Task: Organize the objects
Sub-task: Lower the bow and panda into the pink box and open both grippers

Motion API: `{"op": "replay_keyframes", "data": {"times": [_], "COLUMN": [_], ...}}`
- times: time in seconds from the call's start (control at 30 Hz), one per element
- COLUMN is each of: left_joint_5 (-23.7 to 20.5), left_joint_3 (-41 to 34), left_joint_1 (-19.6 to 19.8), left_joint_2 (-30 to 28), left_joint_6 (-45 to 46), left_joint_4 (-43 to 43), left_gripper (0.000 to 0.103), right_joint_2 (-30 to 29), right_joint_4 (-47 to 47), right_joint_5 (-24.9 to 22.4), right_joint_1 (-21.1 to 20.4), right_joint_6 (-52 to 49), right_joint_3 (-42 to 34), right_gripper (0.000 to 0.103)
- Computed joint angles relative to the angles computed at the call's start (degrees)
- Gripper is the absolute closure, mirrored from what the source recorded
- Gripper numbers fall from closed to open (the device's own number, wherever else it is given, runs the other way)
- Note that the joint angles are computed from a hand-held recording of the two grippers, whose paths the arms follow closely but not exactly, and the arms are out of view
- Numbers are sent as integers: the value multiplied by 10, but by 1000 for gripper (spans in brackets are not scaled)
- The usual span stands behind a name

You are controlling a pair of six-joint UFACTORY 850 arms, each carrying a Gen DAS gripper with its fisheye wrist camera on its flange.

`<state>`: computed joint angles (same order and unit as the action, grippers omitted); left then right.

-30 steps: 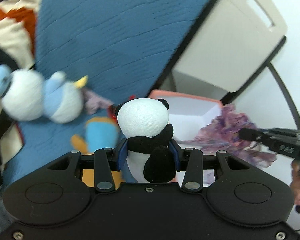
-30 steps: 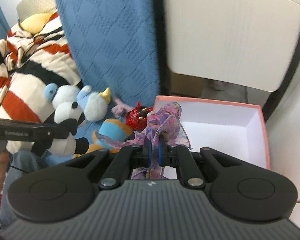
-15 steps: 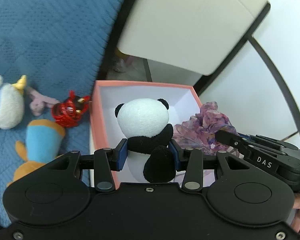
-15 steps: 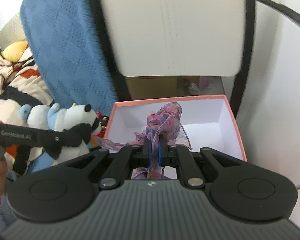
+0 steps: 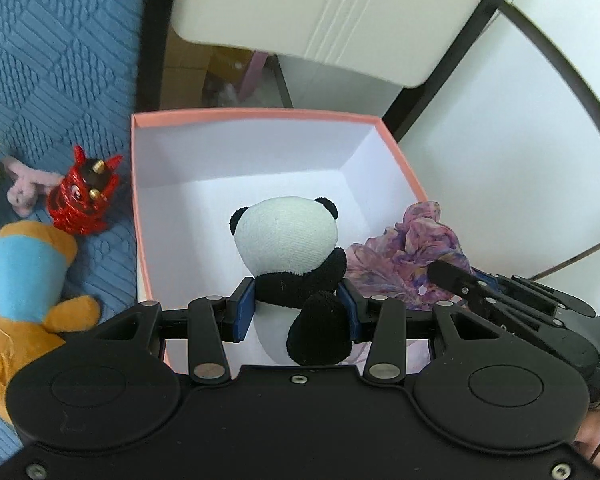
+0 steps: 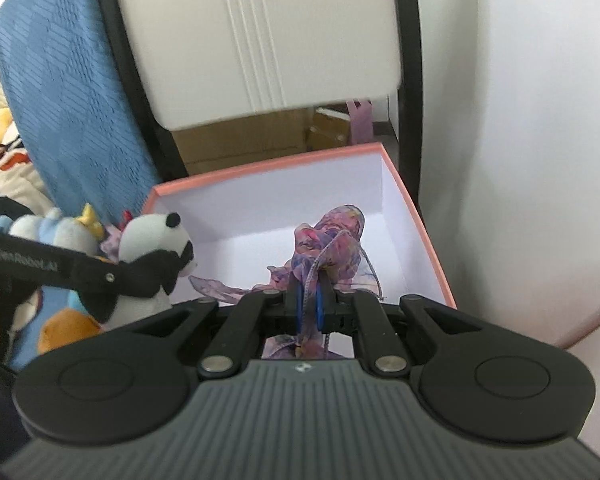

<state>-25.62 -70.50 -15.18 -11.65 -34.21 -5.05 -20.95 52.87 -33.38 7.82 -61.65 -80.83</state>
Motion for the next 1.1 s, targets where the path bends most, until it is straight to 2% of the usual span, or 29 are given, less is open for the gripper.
{"op": "replay_keyframes", "data": {"times": [0.33,0.4,0.43,0.47,0.5,0.73,0.87,1.1], "left_joint_5": [-11,-14,-11,-7,-2,10,27,31], "left_joint_3": [-11,-12,-11,-9,-5,28,61,108], "left_joint_1": [-8,-9,-7,-5,-5,-4,3,-6], "left_joint_2": [-19,-17,-14,-11,-6,52,104,193], "left_joint_6": [-7,-12,2,16,18,-13,-3,-94], "left_joint_4": [3,10,-2,-15,-17,15,2,127], "left_gripper": [60,56,49,43,40,33,31,28], "right_joint_2": [-11,-13,-13,-11,-9,39,72,133], "right_joint_4": [-4,-16,-20,-23,-20,11,41,82], "right_joint_5": [7,-4,-5,-7,-8,0,-5,-14], "right_joint_1": [-8,-9,-9,-10,-9,-7,-5,7], "right_joint_6": [-1,17,28,35,34,2,-7,-24], "right_joint_3": [7,0,-1,-1,-1,29,47,83], "right_gripper": [90,68,59,40,30,30,30,30]}}
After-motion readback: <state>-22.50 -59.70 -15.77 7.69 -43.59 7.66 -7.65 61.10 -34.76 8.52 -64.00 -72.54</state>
